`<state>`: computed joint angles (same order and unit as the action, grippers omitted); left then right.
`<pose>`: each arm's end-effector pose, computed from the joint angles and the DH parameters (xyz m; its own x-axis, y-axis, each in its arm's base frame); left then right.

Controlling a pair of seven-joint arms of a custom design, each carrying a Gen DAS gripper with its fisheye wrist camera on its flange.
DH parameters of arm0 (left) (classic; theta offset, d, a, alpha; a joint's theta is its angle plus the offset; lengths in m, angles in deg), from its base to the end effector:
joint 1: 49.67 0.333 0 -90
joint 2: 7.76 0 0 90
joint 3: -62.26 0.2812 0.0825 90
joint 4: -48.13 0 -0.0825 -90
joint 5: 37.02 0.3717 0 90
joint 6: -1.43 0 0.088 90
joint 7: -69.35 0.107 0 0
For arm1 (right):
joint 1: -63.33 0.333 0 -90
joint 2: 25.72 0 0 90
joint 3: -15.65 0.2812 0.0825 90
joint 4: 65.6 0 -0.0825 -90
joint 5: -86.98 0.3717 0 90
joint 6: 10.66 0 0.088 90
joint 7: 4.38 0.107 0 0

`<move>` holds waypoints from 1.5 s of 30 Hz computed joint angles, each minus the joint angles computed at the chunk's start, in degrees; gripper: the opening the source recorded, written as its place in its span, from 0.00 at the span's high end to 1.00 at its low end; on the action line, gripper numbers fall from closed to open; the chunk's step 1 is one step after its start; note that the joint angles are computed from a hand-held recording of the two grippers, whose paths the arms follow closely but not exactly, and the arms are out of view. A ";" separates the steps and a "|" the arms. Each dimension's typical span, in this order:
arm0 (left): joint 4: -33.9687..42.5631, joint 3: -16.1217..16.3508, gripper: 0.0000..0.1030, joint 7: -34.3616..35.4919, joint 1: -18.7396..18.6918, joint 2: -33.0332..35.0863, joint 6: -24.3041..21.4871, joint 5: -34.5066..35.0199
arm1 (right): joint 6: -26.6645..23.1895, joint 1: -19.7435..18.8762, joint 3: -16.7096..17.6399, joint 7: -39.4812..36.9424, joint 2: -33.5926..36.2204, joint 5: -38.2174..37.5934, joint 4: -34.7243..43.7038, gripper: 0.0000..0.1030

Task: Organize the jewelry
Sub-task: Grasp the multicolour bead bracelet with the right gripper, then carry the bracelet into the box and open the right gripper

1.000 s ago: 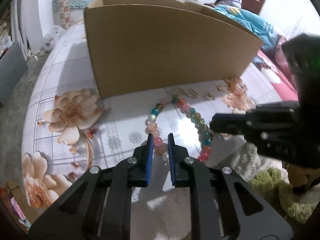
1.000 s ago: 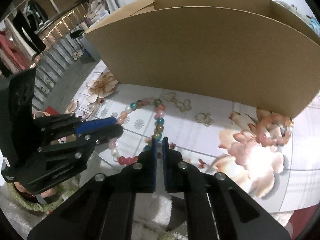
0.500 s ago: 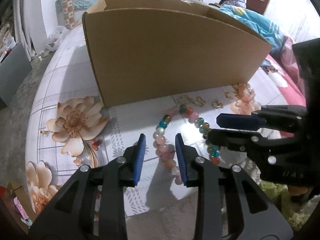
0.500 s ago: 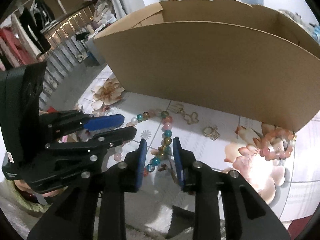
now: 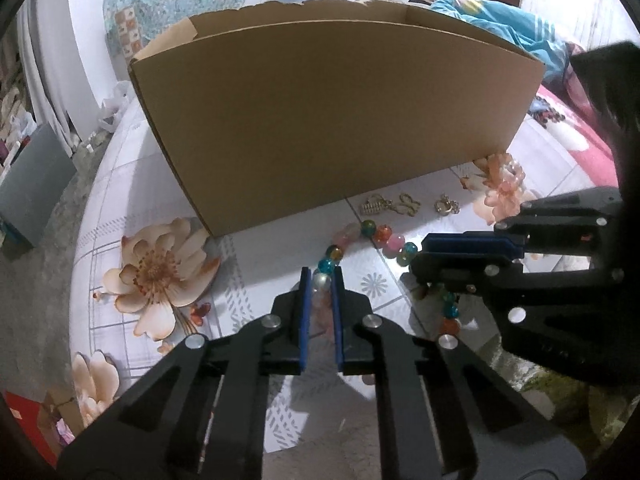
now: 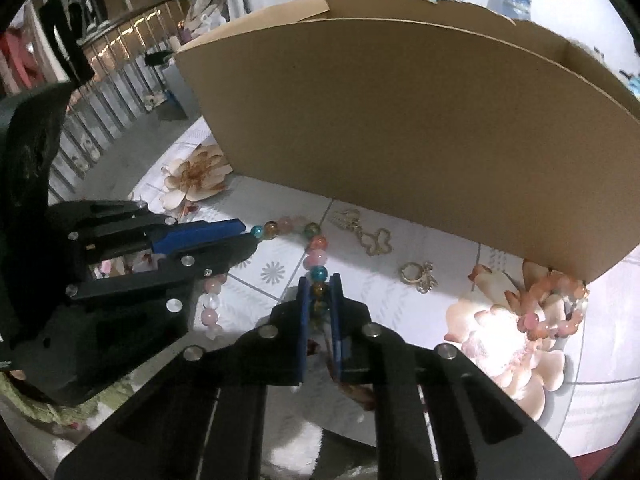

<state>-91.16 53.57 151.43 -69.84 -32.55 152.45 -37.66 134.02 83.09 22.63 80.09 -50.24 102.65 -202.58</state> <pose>0.4049 -0.2282 0.5078 -0.3651 -0.9305 0.0287 -0.7559 0.2783 -0.5927 0.4149 0.2105 0.5120 0.4146 -0.8976 -0.1500 -0.8000 -0.2809 -0.5302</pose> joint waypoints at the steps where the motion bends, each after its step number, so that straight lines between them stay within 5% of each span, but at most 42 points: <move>1: 0.01 0.32 0.92 0.26 -0.27 -0.01 0.03 -0.56 | -0.04 0.26 -0.54 -0.25 -0.16 0.92 -0.10 0.90; 19: 0.38 4.13 0.92 3.79 -5.34 -8.72 1.28 -7.87 | 1.54 1.79 -4.06 -5.69 -9.77 9.98 -2.44 0.90; 24: 5.22 7.03 0.92 8.93 -7.98 -9.01 3.57 -11.01 | 2.67 2.95 -5.64 -10.51 -10.53 12.15 1.52 0.90; 29: 15.38 8.22 0.92 13.88 -7.55 -2.68 5.21 -12.37 | 2.87 4.27 -8.23 -17.32 -3.64 16.13 12.11 0.90; 37: 31.93 4.91 0.92 13.07 1.24 14.05 -1.90 -11.56 | -15.40 -1.11 -8.66 -14.68 22.23 18.42 40.83 0.90; 45: 35.65 0.57 0.92 11.96 7.91 21.39 -10.08 -9.53 | -30.03 -5.15 -4.18 -6.92 38.41 9.87 58.66 0.90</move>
